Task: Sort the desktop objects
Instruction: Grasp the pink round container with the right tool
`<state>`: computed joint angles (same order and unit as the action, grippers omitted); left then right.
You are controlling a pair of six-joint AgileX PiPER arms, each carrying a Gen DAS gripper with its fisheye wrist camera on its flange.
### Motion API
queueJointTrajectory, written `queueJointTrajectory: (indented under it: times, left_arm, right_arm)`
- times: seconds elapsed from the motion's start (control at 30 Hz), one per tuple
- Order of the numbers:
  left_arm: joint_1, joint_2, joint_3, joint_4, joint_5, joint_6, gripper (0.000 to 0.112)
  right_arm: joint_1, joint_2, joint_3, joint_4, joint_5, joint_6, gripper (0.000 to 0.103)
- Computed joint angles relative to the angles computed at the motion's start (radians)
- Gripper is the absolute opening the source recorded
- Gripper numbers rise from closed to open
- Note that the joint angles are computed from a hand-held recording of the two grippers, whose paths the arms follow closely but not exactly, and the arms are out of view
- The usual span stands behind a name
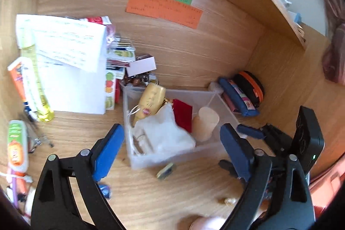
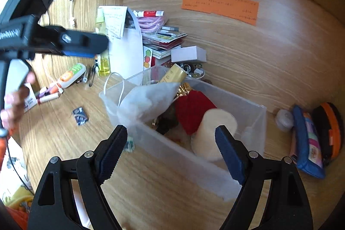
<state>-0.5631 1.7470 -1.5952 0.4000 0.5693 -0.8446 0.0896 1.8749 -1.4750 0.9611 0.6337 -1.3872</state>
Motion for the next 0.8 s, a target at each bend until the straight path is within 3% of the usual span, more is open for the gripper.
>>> queueJointTrajectory:
  times: [0.33,0.5,0.8]
  left_arm:
    - [-0.16,-0.061,0.232,0.369,0.178,-0.322,0.093]
    - [-0.133,-0.115,0.41,0.281,0.054,-0.351,0.093]
    - [-0.196,-0.134,0.511,0.338,0.062,-0.503,0.093]
  right_arm:
    - [-0.029,-0.149,0.246,0.074,-0.049,-0.084,0.085]
    - [-0.047,-0.201,0.351,0.099,-0.007,-0.118,0.085]
    - [-0.02,-0.267,0.506,0.166,0.059,-0.202,0.085]
